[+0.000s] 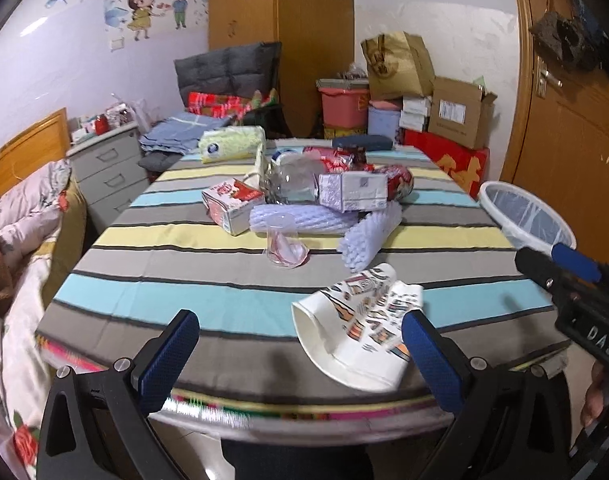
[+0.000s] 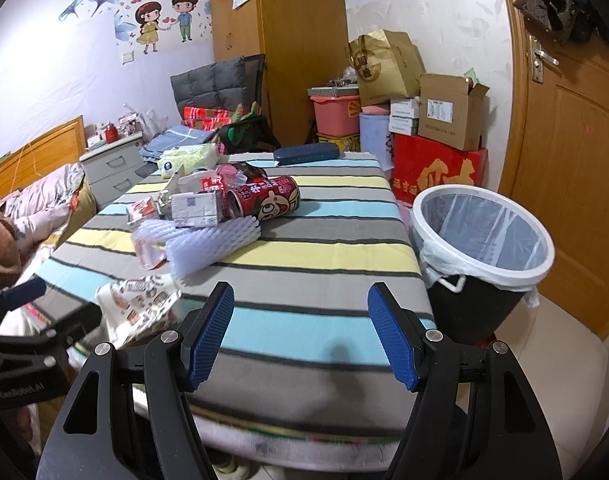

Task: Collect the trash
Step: 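Grasp the patterned paper cup with the left tool while the right tool grasps the white foam sleeve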

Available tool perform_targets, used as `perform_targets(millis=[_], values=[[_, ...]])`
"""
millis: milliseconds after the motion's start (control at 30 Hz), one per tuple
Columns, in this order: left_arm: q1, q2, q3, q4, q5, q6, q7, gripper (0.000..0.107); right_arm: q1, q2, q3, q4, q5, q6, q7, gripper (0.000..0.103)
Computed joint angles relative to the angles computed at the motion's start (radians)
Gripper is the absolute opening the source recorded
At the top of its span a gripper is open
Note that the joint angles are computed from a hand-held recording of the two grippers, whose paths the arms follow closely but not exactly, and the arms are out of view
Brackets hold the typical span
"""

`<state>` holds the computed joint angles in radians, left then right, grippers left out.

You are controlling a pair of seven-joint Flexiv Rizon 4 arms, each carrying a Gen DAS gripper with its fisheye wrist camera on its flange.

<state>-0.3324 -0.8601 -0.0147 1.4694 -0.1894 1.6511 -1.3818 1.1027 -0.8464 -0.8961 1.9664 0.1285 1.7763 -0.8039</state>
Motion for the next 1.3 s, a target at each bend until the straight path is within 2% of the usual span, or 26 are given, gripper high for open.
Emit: perform_targets(millis=[100, 167, 233, 400, 433, 467, 600, 733, 800, 867, 933, 1000, 1133, 1233, 1300], values=[[0.045, -0.038, -0.057, -0.064, 0.001, -0.068, 0.044, 0.097, -0.059, 0.01, 0.056, -0.046, -0.031, -0.012, -0.012, 0.071], [0.098, -0.063, -0.136, -0.093, 0.01, -0.098, 0.105, 0.096, -0.081, 0.004, 0.072, -0.074, -0.049, -0.023, -0.012, 0.071], [0.107, -0.082, -0.152, -0.131, 0.001, -0.16, 0.14, 0.096, -0.108, 0.009, 0.099, -0.099, -0.068, -0.045, -0.004, 0.071], [0.171, -0.121, -0.273, -0.163, -0.044, -0.235, 0.262, 0.086, -0.165, 0.011, 0.155, -0.146, -0.121, -0.059, 0.017, 0.071], [0.179, -0.126, -0.288, -0.165, -0.057, -0.24, 0.279, 0.079, -0.173, 0.014, 0.165, -0.156, -0.133, -0.078, 0.022, 0.071], [0.204, -0.133, -0.333, -0.162, -0.074, -0.24, 0.312, 0.077, -0.185, 0.017, 0.177, -0.162, -0.145, -0.077, 0.027, 0.071], [0.236, -0.132, -0.39, -0.149, -0.129, -0.264, 0.389, 0.052, -0.22, 0.023, 0.213, -0.187, -0.191, -0.095, 0.046, 0.071], [0.234, -0.105, -0.373, -0.115, -0.159, -0.258, 0.419, 0.039, -0.249, 0.028, 0.248, -0.211, -0.225, -0.096, 0.068, 0.071], [0.233, -0.091, -0.356, -0.095, -0.178, -0.243, 0.403, 0.033, -0.263, 0.025, 0.265, -0.232, -0.244, -0.113, 0.077, 0.071], [0.221, -0.08, -0.326, -0.075, -0.187, -0.194, 0.369, 0.025, -0.301, 0.029, 0.315, -0.257, -0.268, -0.127, 0.083, 0.071], [0.193, -0.068, -0.26, -0.064, -0.183, -0.161, 0.308, 0.025, -0.345, 0.032, 0.375, -0.286, -0.292, -0.147, 0.091, 0.071], [0.217, -0.059, -0.278, -0.043, -0.188, -0.153, 0.282, 0.025, -0.365, 0.027, 0.4, -0.306, -0.322, -0.161, 0.105, 0.071], [0.208, -0.058, -0.237, -0.047, -0.169, -0.143, 0.231, 0.025, -0.396, 0.014, 0.437, -0.352, -0.379, -0.225, 0.142, 0.071], [0.223, -0.064, -0.254, -0.059, -0.165, -0.162, 0.218, 0.025, -0.417, 0.013, 0.456, -0.366, -0.411, -0.266, 0.181, 0.07], [0.232, -0.072, -0.271, -0.071, -0.161, -0.181, 0.225, 0.025, -0.419, 0.016, 0.452, -0.36, -0.427, -0.286, 0.218, 0.061]])
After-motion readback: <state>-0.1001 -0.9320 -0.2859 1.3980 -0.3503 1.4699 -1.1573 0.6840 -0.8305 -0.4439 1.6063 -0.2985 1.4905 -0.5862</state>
